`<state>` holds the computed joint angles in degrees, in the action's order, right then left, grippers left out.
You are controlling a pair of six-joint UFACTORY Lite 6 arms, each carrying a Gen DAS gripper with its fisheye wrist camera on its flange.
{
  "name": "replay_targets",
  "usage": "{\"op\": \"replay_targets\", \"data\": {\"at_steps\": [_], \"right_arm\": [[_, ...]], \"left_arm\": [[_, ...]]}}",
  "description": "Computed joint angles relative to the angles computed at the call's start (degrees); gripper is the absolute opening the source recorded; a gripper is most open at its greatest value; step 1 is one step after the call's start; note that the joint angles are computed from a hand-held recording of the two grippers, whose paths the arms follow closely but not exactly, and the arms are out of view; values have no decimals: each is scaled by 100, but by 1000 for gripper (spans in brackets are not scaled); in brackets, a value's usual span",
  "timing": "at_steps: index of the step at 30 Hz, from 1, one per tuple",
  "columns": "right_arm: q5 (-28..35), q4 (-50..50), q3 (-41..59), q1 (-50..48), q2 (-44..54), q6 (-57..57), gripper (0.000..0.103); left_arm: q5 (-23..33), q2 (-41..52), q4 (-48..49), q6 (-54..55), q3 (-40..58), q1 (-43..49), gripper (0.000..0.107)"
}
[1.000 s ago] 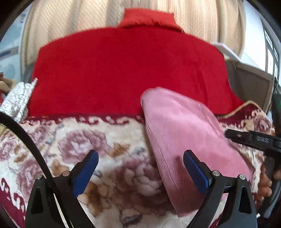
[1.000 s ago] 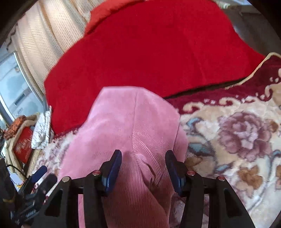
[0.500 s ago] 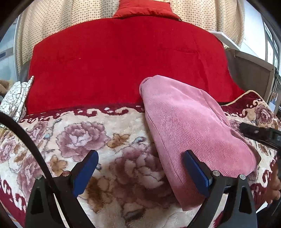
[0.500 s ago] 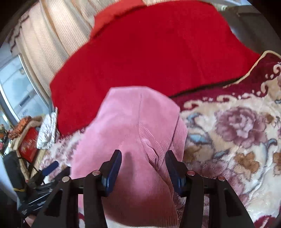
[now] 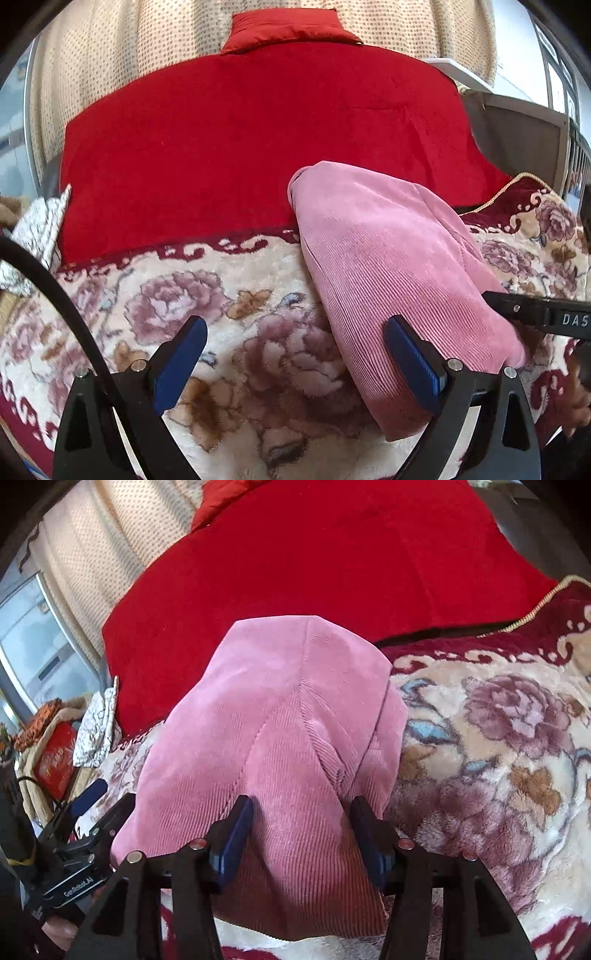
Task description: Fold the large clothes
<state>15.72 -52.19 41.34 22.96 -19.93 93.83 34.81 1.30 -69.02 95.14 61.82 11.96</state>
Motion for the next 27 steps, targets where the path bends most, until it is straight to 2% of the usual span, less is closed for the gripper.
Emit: {"op": "replay_targets", "data": {"at_steps": [5,7,11,16,18,21,23,25,27], "right_arm": [[-115,370,-40,-139,-54,-358,59],[-113,-39,-64,-70,59,83,60],[-97,-185,-44,-16,170,250,61],[-483,115,-137,-262,221,-25,62],[-411,-95,-139,-207,210,209,62],[-30,-386,-187,61,-9,679,62],[297,-693,-333,316,-365,1081,62],[970,-1164,-551,827,-880,1680,63],[1917,-1357,-662,1571,-1294,2026,64]], "left_arm": [[287,206,329,-427,271,118,97],[311,216,357,-446,289,126,97],[183,175,208,-242,138,52,98],[596,568,480,-790,504,182,98],[712,646,616,-987,600,241,98],[679,461,889,-1314,534,368,98],[1009,226,764,-1195,429,714,98],[1505,-162,441,-828,234,1199,98],[1862,-685,201,-500,-26,1638,98]]}}
